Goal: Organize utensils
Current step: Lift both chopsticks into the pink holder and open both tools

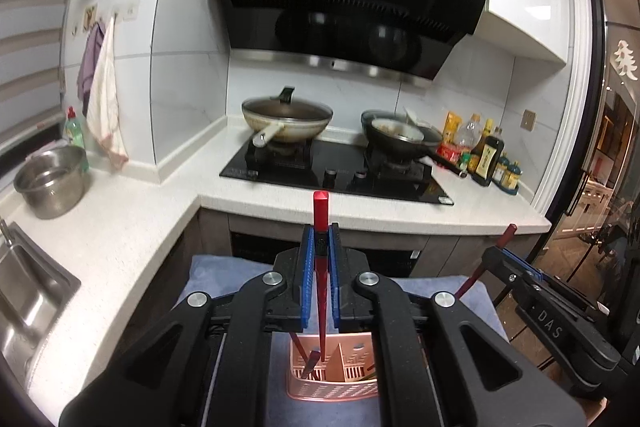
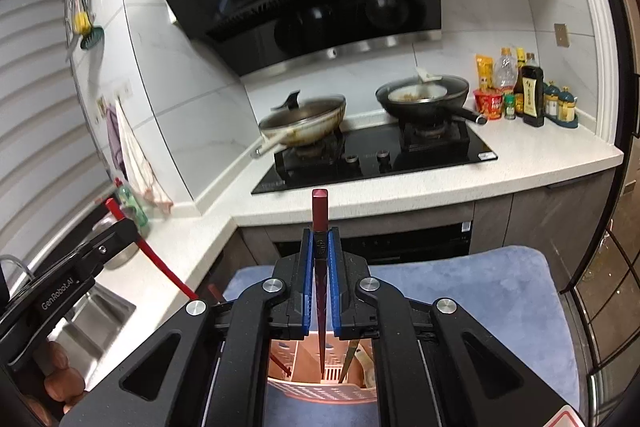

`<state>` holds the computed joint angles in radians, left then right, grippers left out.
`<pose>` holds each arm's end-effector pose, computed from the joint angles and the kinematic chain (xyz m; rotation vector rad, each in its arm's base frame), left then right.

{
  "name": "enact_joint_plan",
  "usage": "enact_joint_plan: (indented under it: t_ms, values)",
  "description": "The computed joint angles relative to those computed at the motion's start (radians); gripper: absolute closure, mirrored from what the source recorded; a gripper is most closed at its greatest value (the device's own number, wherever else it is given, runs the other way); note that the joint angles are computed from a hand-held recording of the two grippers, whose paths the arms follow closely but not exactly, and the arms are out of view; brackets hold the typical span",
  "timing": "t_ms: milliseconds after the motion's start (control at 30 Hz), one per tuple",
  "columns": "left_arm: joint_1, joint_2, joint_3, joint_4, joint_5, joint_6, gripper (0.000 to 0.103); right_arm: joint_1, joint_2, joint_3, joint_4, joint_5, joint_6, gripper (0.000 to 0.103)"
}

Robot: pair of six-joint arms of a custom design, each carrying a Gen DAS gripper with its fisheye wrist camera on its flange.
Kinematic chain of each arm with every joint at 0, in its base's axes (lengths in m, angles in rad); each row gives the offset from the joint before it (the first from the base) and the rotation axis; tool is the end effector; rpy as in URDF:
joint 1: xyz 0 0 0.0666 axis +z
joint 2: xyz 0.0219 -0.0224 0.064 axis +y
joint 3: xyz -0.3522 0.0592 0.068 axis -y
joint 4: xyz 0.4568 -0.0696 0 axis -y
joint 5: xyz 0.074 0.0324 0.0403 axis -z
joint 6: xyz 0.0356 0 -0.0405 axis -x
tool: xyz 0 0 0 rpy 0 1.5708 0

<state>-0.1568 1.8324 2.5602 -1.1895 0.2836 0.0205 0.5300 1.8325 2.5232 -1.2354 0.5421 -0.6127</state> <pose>0.6073 -0.1065 0.7087 0.3170 2.0108 -0.3995 0.5445 0.2973 0.6899 0.3973 1.9945 0.1424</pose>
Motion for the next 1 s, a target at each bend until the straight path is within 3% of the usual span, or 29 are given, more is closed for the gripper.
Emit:
enact_joint_plan:
  t_ms: [400,467,533,633,1000]
  values:
    - [-0.010,-0.011,-0.072,0.009,-0.010,0.003,0.095,-0.008,0.009,-0.047,-0.030,-0.049,-0.012,0.095]
    - [-0.010,-0.028,-0.098,0.030,-0.016,0.001,0.088,-0.006,0.002,-0.059,-0.021,-0.043,-0.010,0.090]
    - [-0.011,-0.038,-0.111,0.036,-0.026,-0.003,0.068,-0.003,0.001,-0.056,-0.023,-0.033,-0.014,0.083]
    - [-0.012,-0.058,-0.136,0.050,-0.036,-0.002,0.058,0.001,-0.014,-0.072,-0.012,-0.024,-0.013,0.077]
    - [0.006,-0.142,-0.231,0.060,-0.026,-0.007,0.057,0.041,-0.102,-0.169,0.004,0.005,-0.023,0.077]
